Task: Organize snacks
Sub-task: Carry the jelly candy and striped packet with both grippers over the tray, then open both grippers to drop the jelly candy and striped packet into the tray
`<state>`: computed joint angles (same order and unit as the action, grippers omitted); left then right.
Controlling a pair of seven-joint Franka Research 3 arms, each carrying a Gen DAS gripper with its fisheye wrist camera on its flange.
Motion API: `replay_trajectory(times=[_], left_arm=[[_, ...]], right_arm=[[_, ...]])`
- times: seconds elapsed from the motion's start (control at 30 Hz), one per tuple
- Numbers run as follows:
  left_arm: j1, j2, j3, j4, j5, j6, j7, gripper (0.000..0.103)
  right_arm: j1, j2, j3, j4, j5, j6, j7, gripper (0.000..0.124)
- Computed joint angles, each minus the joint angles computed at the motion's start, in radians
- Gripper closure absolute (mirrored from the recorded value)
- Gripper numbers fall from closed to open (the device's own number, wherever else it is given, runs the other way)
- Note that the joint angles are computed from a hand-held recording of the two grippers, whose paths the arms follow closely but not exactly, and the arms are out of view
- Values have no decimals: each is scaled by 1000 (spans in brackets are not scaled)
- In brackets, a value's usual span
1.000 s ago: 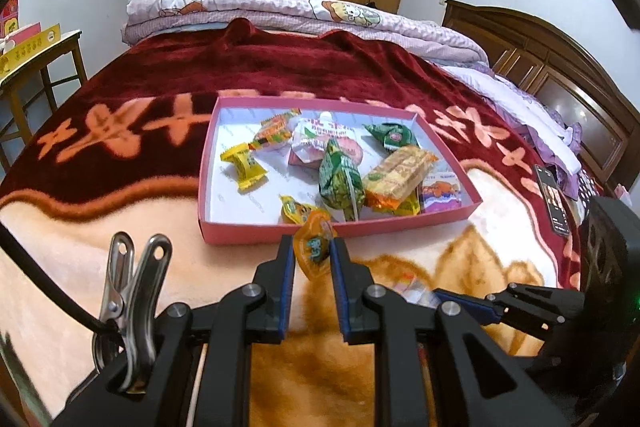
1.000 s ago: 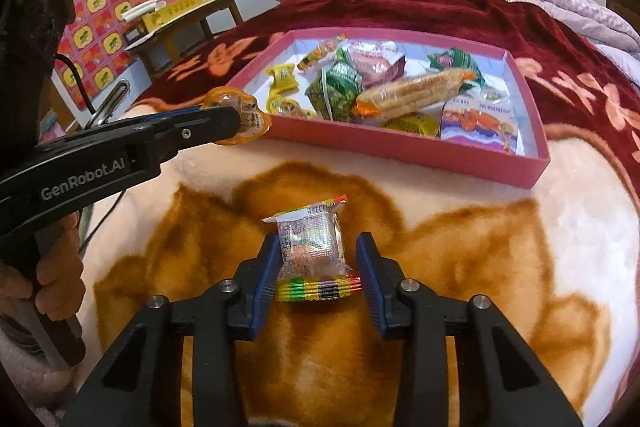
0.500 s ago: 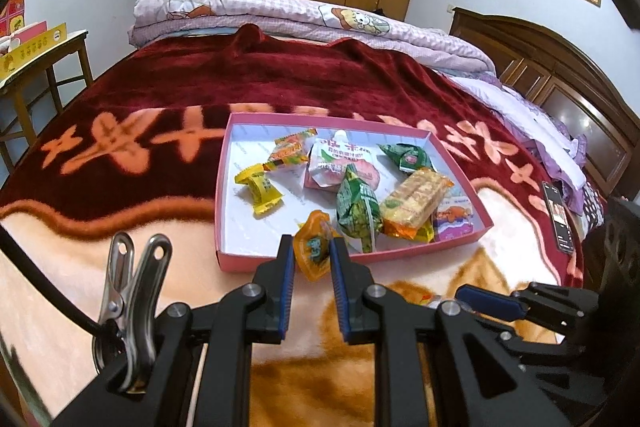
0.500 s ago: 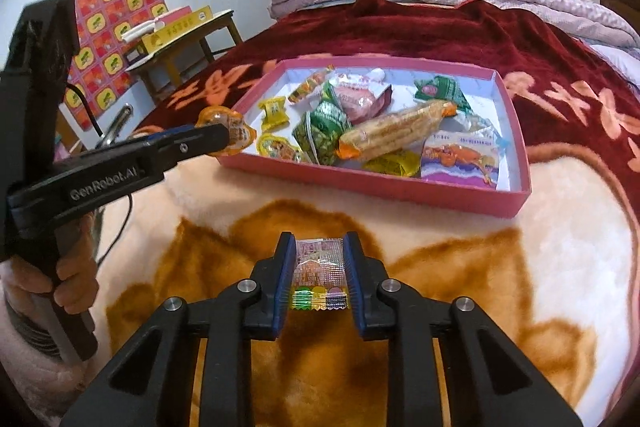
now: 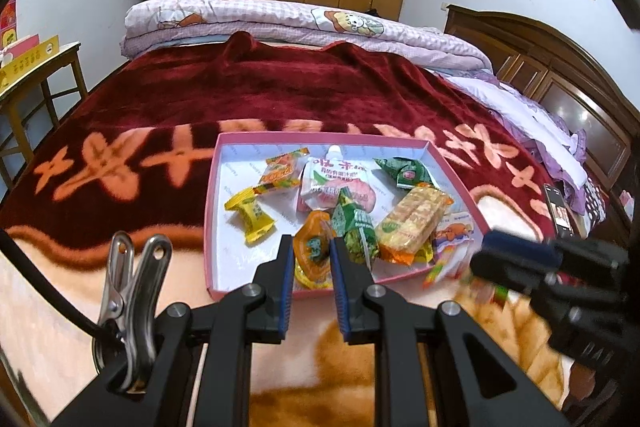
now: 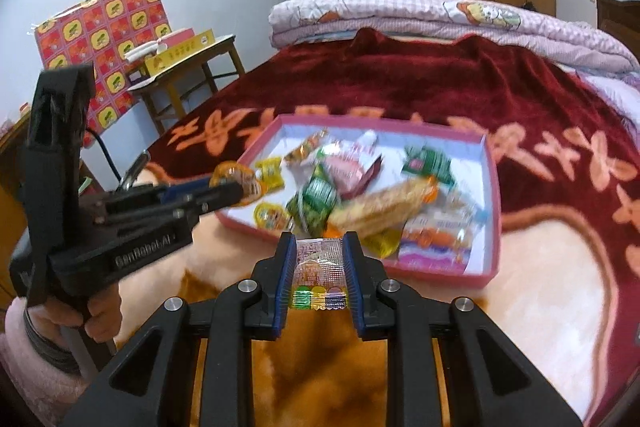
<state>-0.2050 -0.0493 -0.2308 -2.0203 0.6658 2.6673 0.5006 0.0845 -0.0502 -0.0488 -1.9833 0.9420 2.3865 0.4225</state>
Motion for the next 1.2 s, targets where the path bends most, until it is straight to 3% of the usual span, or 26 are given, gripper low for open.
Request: replay_trajectory(times=[0.4,0.77,0.87,0.97,1.03,1.1,1.2], left_arm=[[-10,108,25,98,-37,-23,54,85],[-25,179,51,164,-52,-55,77,84],[-28,184,53,167,-53,-57,78,84],[-28,181,56,163,-55,-46,70,84],[-28,179,55,162,-58,-43,73,75],[-30,173,54,160,-60,-45,70,66],[-36,162,53,159,-41,-67,45,62]], right_arm=[[-1,156,46,172,-11,104,45,99],[-30,263,91,244,-47,139,112,98],[-38,260,96,243,-38,131,112,93],[-45,252,98,238,-15,131,106,79],[-47,246,98,235,-2,128,102,70],[-47,234,97,226,9,125,100,68],[-46,213,92,208,26,124,92,68]])
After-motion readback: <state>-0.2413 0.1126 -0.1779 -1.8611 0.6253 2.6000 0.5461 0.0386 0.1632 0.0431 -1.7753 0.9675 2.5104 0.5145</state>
